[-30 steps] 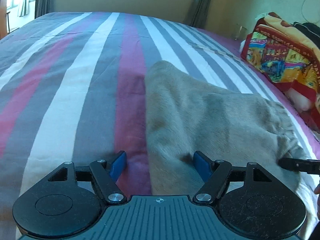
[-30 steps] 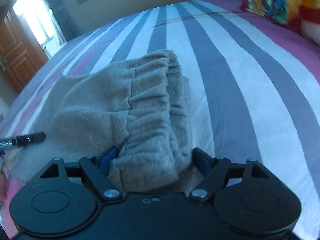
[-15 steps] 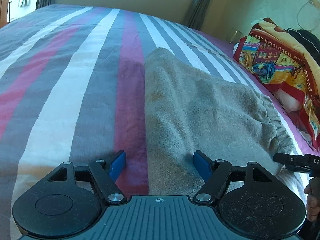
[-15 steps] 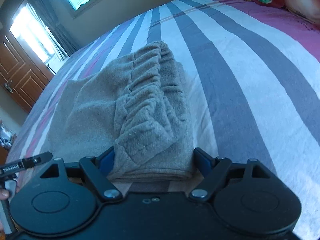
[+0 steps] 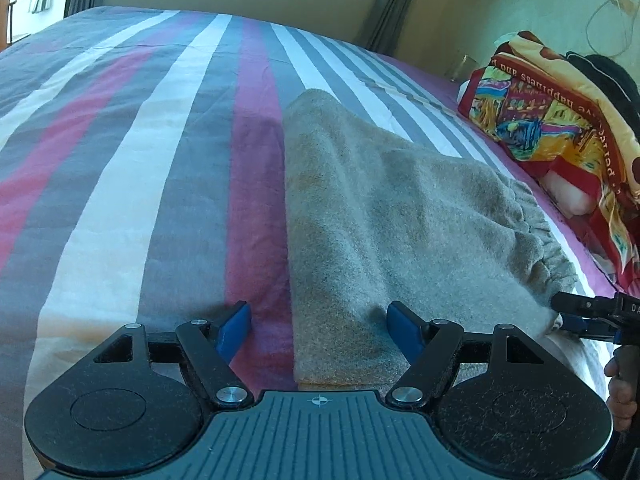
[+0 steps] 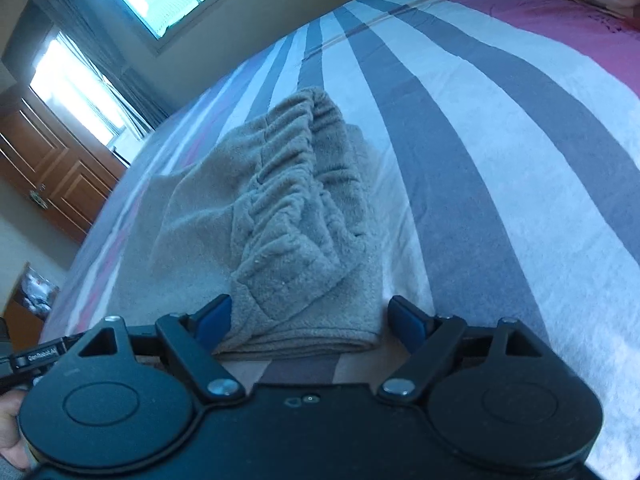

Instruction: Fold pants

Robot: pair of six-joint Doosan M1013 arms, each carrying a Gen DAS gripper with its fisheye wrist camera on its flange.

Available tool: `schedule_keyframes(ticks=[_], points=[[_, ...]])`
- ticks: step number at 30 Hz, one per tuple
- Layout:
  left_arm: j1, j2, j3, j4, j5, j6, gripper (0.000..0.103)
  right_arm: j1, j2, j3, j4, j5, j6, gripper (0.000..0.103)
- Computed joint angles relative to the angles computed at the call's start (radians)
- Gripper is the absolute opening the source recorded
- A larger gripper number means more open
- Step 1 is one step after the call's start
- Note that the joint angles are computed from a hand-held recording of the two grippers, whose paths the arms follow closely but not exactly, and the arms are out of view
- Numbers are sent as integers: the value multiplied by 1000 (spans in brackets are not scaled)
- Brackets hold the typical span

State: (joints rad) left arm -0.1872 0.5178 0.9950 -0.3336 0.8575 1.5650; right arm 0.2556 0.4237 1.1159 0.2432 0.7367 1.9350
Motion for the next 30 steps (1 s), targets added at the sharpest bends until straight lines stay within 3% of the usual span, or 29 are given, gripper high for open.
schedule_keyframes(ticks=[12,25,30], points=[[20,39,-42,-105,20,104,74,-48,5,29,268,-80,-154,81],[36,120,-158,-192,91,151,74,-88,50,-20,467,-15,-363,81],[62,157,-190,-342,109,203,74,-100,62,-27,545,-4,-425,81]])
